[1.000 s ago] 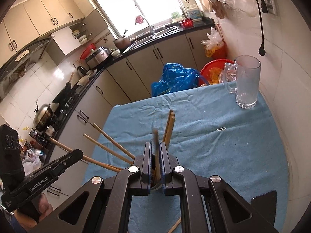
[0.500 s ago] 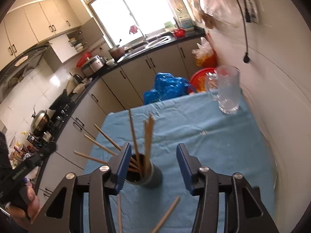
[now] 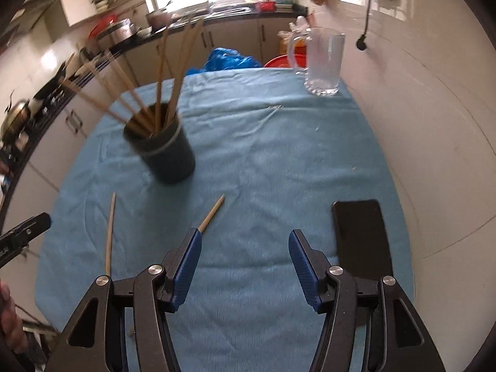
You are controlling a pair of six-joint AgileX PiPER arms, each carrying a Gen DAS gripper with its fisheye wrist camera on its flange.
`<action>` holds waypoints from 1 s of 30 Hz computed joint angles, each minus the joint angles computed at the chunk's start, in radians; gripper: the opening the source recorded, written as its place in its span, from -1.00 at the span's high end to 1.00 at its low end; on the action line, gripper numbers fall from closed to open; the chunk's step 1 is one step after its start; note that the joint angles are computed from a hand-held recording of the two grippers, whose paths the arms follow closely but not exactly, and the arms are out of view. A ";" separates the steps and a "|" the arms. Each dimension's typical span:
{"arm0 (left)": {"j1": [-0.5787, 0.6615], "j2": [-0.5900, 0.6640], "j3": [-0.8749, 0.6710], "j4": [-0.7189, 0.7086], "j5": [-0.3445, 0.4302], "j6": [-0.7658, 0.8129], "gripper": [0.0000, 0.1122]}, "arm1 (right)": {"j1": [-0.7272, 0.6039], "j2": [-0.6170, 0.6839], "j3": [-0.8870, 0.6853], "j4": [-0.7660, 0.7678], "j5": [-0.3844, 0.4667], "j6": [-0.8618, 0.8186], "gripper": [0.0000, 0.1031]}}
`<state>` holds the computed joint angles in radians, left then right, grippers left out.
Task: Organize utensils
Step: 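Withdraw both open tools toward the remaining chopsticks on the towel, then lower the left tool onto one chopstick while the right tool closes on another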
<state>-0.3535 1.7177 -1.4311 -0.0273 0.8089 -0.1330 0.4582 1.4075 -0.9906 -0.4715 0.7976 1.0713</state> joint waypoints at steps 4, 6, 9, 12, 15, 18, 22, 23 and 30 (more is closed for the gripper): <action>0.000 -0.005 0.006 -0.001 -0.010 -0.004 0.02 | 0.033 0.002 -0.010 -0.039 0.034 0.026 -0.24; -0.005 -0.020 0.027 0.004 -0.023 -0.004 0.02 | 0.050 0.004 -0.017 -0.044 0.041 0.035 -0.27; -0.009 -0.019 0.023 0.012 -0.015 -0.002 0.02 | 0.063 0.021 -0.024 -0.025 0.041 0.019 -0.27; -0.004 -0.024 0.031 0.013 -0.018 0.004 0.02 | 0.066 0.036 -0.028 -0.011 0.041 0.016 -0.27; 0.006 -0.028 0.040 0.010 -0.020 0.010 0.02 | 0.061 0.053 -0.033 0.012 0.035 0.006 -0.27; 0.020 -0.028 0.049 0.002 -0.020 0.019 0.02 | 0.052 0.069 -0.044 0.045 0.028 -0.017 -0.27; 0.045 -0.024 0.053 -0.011 -0.019 0.033 0.02 | 0.043 0.101 -0.067 0.085 0.020 -0.047 -0.27; 0.052 -0.023 0.053 -0.013 -0.019 0.037 0.02 | 0.044 0.109 -0.072 0.091 0.019 -0.050 -0.27; 0.096 -0.002 0.055 -0.036 -0.005 0.073 0.02 | -0.008 0.188 -0.115 0.252 -0.041 -0.180 -0.27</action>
<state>-0.2579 1.7155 -1.3765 -0.0636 0.8034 -0.0600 0.4499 1.5954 -1.1052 -0.2196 0.7562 0.8911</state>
